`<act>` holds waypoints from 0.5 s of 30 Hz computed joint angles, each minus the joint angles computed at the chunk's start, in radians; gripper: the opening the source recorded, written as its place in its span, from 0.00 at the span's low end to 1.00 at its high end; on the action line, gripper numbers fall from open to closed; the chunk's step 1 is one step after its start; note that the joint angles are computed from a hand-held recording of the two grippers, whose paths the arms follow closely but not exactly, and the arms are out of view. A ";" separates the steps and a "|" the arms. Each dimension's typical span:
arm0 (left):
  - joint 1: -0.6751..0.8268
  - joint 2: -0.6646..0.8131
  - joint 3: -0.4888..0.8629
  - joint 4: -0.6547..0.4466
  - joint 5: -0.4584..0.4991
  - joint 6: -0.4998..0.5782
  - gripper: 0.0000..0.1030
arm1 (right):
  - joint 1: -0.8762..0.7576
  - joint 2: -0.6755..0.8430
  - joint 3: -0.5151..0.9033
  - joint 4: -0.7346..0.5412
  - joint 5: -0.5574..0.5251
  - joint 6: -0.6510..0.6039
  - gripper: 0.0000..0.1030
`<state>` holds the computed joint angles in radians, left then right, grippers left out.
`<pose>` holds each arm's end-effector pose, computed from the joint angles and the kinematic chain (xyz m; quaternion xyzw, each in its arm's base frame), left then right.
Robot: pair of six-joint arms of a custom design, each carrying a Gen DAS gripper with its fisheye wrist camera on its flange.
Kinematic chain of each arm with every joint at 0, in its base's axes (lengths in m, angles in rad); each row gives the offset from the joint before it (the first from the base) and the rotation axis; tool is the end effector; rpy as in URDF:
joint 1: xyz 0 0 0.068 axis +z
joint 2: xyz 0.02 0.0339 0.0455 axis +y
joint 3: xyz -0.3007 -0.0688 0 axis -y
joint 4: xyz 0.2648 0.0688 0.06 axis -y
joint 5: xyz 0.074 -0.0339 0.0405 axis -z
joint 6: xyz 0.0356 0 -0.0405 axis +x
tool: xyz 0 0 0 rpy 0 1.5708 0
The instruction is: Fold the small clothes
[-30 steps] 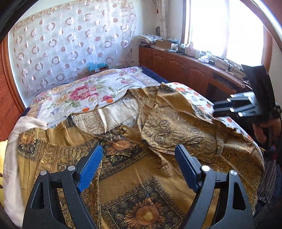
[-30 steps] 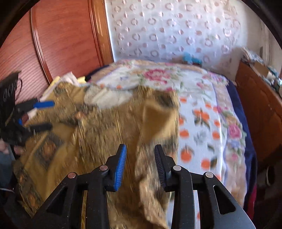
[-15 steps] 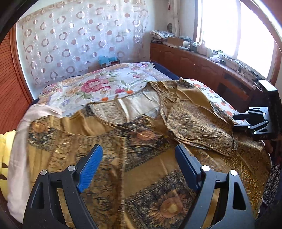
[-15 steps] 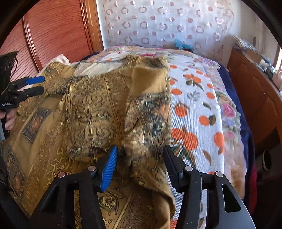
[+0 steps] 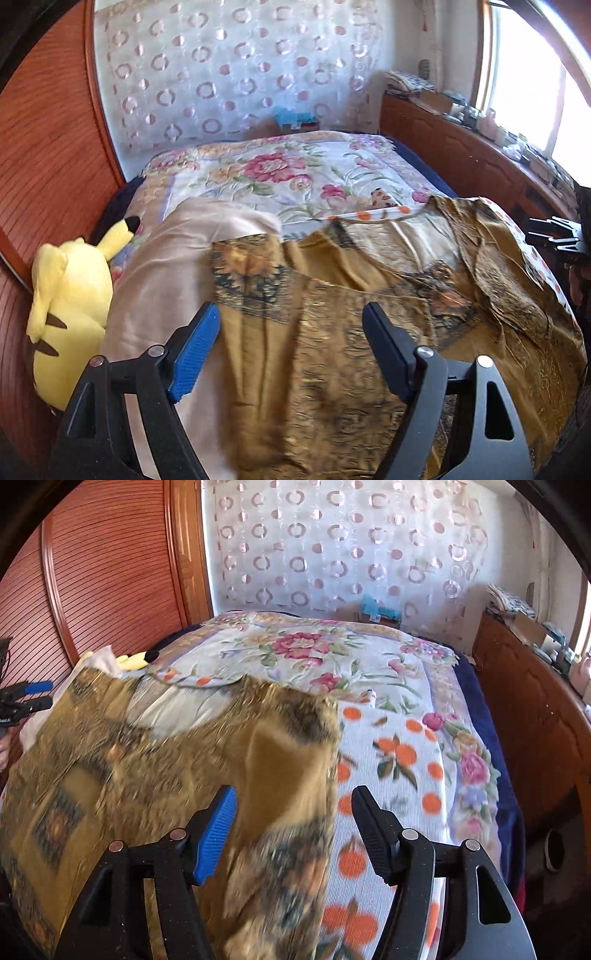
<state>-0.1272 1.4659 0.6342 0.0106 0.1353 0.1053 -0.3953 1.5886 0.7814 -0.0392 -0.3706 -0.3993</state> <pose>0.2828 -0.0410 0.1773 0.1323 0.9193 -0.0669 0.3646 0.3029 -0.1124 0.1841 -0.0671 0.9190 0.0241 0.3878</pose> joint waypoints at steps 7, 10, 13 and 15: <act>0.028 0.133 0.082 -0.018 0.003 0.015 0.73 | 0.030 0.158 0.118 0.015 0.049 0.005 0.65; 0.025 0.166 0.110 -0.029 -0.016 0.017 0.73 | 0.042 0.195 0.157 0.007 0.066 0.009 0.65; 0.022 0.177 0.114 -0.027 -0.012 0.025 0.73 | 0.040 0.209 0.185 -0.019 0.063 0.011 0.65; 0.018 0.175 0.109 -0.022 -0.004 0.036 0.73 | 0.041 0.233 0.210 -0.028 0.063 0.016 0.65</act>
